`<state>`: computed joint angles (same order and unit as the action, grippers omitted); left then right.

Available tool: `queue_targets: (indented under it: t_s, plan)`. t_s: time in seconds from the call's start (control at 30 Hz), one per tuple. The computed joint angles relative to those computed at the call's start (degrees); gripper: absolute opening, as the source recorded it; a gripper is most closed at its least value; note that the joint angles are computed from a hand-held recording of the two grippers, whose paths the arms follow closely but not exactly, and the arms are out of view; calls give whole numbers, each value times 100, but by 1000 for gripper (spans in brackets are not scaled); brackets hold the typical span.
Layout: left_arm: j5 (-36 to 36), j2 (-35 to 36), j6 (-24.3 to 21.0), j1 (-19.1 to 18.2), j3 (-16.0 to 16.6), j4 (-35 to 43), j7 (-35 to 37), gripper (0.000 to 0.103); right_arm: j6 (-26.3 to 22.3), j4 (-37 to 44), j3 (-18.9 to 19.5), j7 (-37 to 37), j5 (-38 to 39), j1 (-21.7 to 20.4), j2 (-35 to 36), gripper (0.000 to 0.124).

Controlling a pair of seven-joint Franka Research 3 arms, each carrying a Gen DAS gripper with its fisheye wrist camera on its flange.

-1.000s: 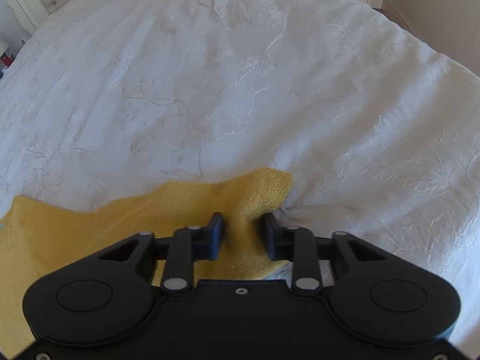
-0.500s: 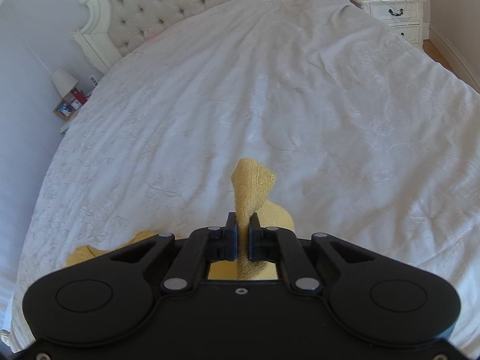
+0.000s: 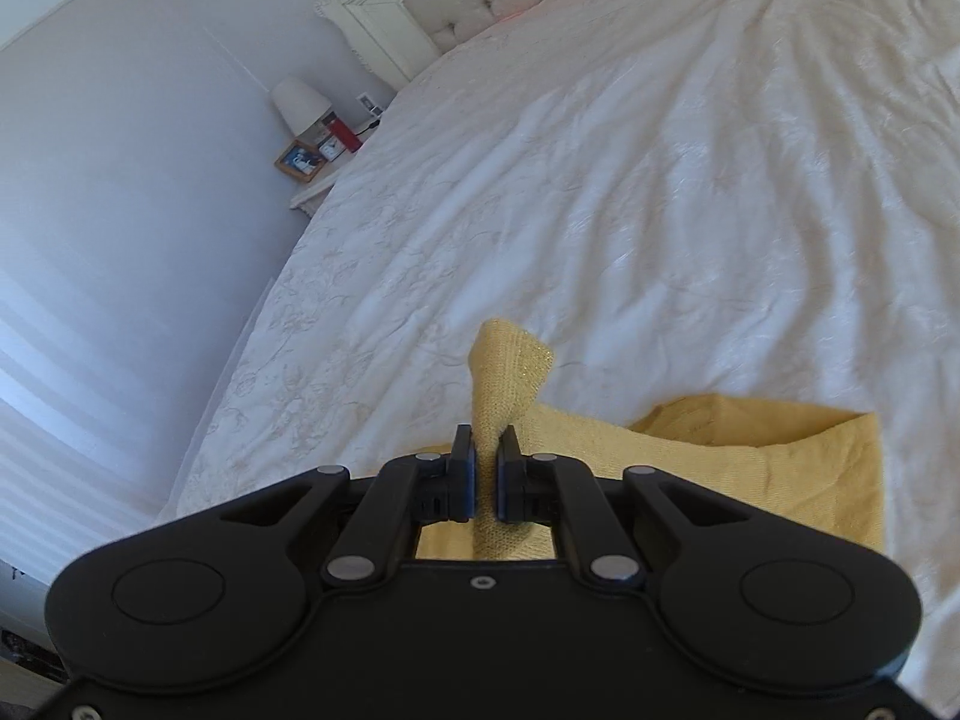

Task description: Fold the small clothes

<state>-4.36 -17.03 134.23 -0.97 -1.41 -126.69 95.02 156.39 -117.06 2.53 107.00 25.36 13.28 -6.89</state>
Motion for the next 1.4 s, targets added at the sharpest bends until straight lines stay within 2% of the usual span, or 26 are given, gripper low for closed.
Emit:
queue_targets:
  t_s: [0.23, 0.37, 0.47, 0.5, 0.57, 0.63, 0.67, 0.7, 0.8, 0.93, 1.07, 1.27, 1.4]
  plan:
    - [-68, 165, -61, 269, 236, 115, 295, 71, 206, 694, 350, 195, 77, 465, 1073, 13]
    - [-74, 247, -84, 444, 296, 156, 441, 71, 232, 945, 362, 777, -422, 749, 1518, 13]
    - [-77, 267, -100, 553, 316, 161, 481, 71, 294, 1044, 366, 1080, -578, 902, 1755, 18]
    - [-84, 278, -109, 584, 321, 169, 478, 71, 333, 1048, 358, 1138, -639, 942, 1793, 24]
    - [-106, 311, -121, 623, 316, 195, 459, 71, 483, 1102, 365, 1277, -748, 1044, 1926, 25]
    - [-130, 325, -120, 644, 305, 204, 452, 71, 670, 1026, 398, 1286, -686, 1074, 1921, 45]
    - [-144, 328, -116, 647, 295, 206, 447, 71, 802, 967, 387, 1333, -713, 1112, 1908, 50]
    - [-167, 329, -96, 643, 287, 199, 444, 71, 898, 901, 383, 1349, -726, 1132, 1876, 57]
    - [-254, 329, -52, 607, 263, 185, 459, 71, 883, 729, 262, 1501, -1060, 1226, 1712, 57]
    - [-341, 415, 28, 515, 192, 204, 473, 71, 648, 210, 173, 1818, -1604, 1239, 1252, 57]
    - [-446, 571, 96, 396, 106, 278, 525, 71, 320, -482, 277, 2071, -1967, 1091, 664, 58]
    - [-687, 1027, 290, 235, -54, 582, 691, 71, -38, -1518, 500, 2384, -1939, 795, -213, 58]
    - [-852, 1454, 472, 189, -197, 897, 785, 64, -130, -1942, 563, 2457, -1768, 650, -615, 58]
